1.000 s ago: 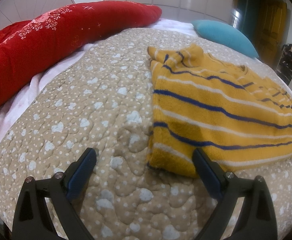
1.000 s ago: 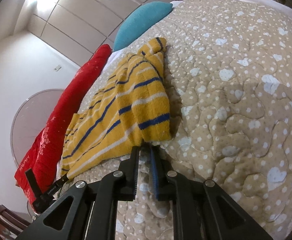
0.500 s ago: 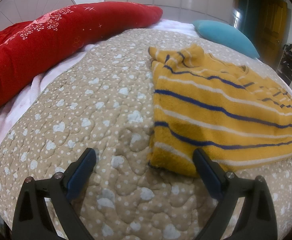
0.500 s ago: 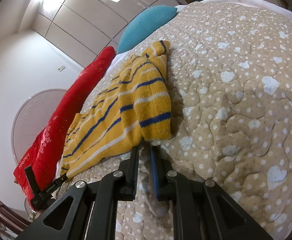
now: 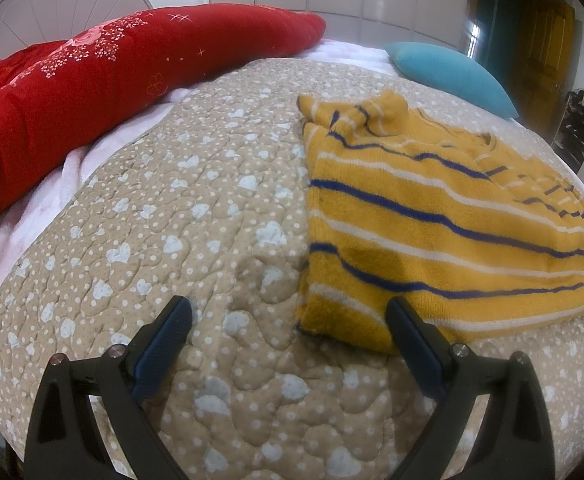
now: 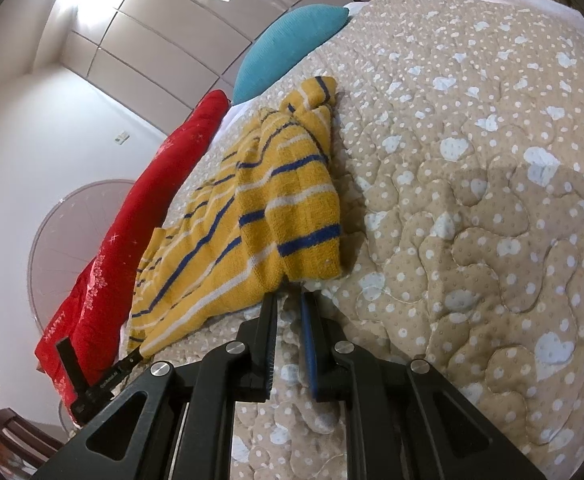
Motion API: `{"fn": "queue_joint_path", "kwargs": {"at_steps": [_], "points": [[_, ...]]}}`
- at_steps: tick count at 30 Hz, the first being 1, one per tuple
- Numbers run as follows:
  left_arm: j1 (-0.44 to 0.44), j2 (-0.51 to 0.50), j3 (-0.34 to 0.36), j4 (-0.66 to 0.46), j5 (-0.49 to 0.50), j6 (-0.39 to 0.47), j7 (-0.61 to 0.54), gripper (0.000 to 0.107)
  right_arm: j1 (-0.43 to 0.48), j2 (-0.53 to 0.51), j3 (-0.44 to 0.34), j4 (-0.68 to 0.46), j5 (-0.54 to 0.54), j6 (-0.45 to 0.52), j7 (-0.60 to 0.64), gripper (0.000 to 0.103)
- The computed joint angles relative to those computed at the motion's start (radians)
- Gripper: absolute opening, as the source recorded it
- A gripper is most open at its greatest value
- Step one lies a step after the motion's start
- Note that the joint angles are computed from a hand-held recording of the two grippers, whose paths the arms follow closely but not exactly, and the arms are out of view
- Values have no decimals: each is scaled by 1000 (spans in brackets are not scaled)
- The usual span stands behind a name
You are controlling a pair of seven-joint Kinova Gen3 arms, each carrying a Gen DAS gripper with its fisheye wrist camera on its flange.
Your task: Fold small clothes
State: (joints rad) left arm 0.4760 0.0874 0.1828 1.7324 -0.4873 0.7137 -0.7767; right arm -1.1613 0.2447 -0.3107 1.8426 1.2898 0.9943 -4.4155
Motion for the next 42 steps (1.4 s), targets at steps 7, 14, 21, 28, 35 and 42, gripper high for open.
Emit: {"fn": "queue_joint_path", "kwargs": {"at_steps": [7, 14, 21, 28, 35, 42], "points": [[241, 3, -270, -7, 60, -17, -51, 97, 40, -46, -7, 26, 19, -67, -22, 39], [99, -102, -171, 33, 339, -83, -283, 97, 91, -70, -5, 18, -3, -85, 41, 46], [-26, -113, 119, -67, 542, -85, -568, 97, 154, -133, 58, 55, 0, -219, 115, 52], [151, 113, 89, -259, 533, -34, -582, 97, 376, -143, 30, 49, -75, -472, 312, 52], [191, 184, 91, -317, 504, -16, -605, 97, 390, -305, 3, 196, 87, -532, 92, 61], [151, 178, 87, -259, 594, -46, -598, 97, 463, -379, -80, 283, 42, -456, 32, 71]]}}
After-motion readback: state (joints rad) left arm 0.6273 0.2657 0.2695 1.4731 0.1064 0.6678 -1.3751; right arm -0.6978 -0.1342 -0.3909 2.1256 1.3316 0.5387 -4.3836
